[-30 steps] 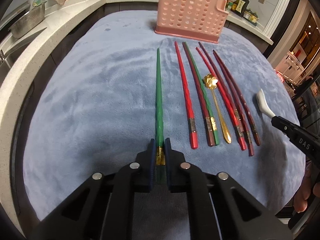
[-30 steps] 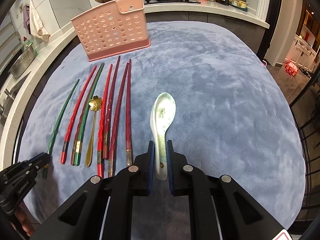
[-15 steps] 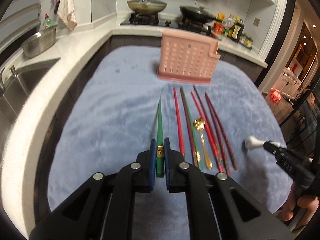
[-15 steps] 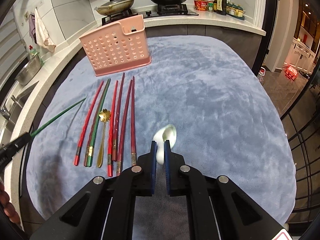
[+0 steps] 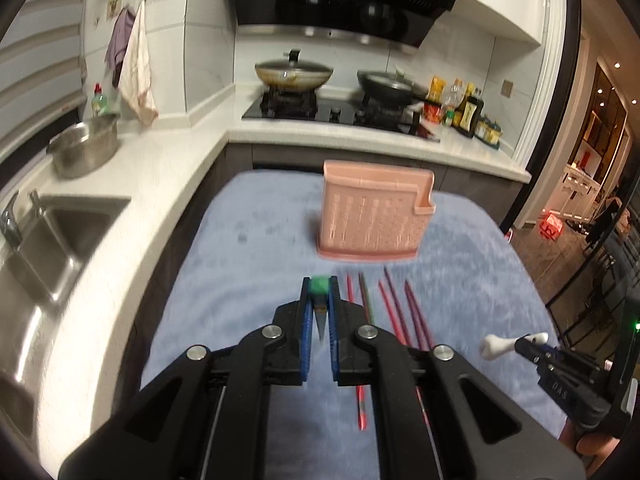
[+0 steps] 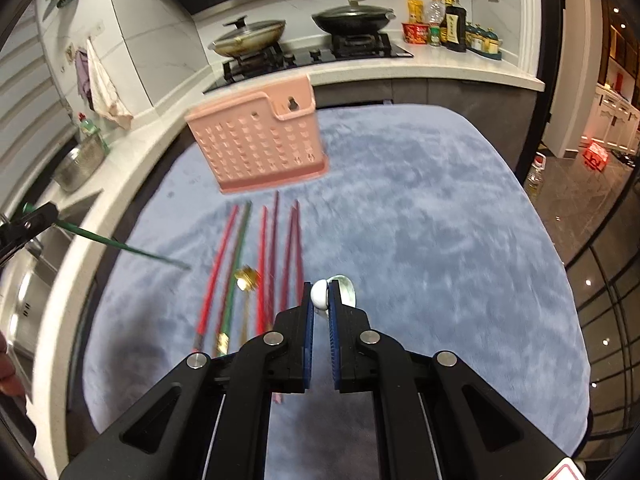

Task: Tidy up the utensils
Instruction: 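Carry the spoon and green chopstick to the pink holder and release both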

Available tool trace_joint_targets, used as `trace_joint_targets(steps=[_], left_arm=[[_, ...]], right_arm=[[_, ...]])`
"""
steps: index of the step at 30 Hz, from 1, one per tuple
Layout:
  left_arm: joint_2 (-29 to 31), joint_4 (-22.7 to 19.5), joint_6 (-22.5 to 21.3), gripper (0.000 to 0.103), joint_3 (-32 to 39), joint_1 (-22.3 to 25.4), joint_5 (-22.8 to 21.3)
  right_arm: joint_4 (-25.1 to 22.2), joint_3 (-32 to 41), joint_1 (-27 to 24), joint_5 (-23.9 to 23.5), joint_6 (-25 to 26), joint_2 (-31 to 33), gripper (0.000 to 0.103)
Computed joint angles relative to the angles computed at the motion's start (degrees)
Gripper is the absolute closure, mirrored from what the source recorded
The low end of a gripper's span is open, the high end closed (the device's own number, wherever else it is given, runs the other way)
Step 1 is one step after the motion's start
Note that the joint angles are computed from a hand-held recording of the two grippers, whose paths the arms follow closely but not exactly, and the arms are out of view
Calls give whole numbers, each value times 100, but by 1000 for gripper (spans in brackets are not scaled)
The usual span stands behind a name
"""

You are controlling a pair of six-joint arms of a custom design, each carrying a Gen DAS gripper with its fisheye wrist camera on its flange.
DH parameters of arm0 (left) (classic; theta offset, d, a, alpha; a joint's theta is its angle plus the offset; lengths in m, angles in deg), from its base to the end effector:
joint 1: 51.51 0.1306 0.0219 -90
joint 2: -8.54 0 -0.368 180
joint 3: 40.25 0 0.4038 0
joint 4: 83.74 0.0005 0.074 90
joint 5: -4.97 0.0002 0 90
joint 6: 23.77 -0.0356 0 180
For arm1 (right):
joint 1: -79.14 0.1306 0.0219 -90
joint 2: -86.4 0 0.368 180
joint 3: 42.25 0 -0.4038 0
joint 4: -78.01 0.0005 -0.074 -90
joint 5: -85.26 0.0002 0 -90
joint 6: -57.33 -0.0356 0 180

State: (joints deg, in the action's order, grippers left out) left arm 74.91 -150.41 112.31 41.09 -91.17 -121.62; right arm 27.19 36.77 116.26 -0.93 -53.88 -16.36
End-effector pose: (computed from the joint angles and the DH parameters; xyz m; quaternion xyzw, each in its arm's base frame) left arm 0.2657 -0.1933 0.4914 -0.1530 0.8897 0.0054 0.4300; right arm 0.3333 0.2487 0.4192 -0.1181 0.9289 0.1432 0.3205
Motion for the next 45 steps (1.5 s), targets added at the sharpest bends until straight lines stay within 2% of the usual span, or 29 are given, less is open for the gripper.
trace_joint_targets(steps=[9,14,17,21,27,34,36,38,39,40,42,45], left_arm=[[559,631,-1227,97,1239,691,-91],[1042,1032,-1891,97,2041,980,-149],[1415,1281,-2184,97,2512,1236,52],[1804,1483,-2365,97,2860,1507,287],[2226,1490,-2308,97,2924,1840,742],[2414,1506,-2145,96,2658,2018,1038],[2415,1515,-2111,96,2561,2036,1091],[2379,1560,-2077,95,2474,2046,1147],[2352,1582,-2054,91,2432,2032,1106],[2315,1595,-2022,77,2398,2012,1040],[2195,1649,-1936,55,2293,1946,797],[1987,1683,-1966,52,2128,1811,531]], right_arm=[[222,1364,-233,-422,195,905,96],[228,2500,-408,-700,128,1755,96],[118,3207,-486,-901,13,2317,96],[-87,4017,-573,-1084,-95,3033,96],[-526,4707,-610,-1132,-68,3772,96],[-687,4883,-642,-1080,-34,4094,95],[-556,4796,-625,-954,7,4038,91],[-499,4753,-579,-722,120,3969,83],[-440,4685,-564,-642,163,3901,72],[-364,4596,-557,-602,176,3815,69],[-283,4465,-544,-531,222,3655,68],[-32,4000,-509,-422,344,3199,68]])
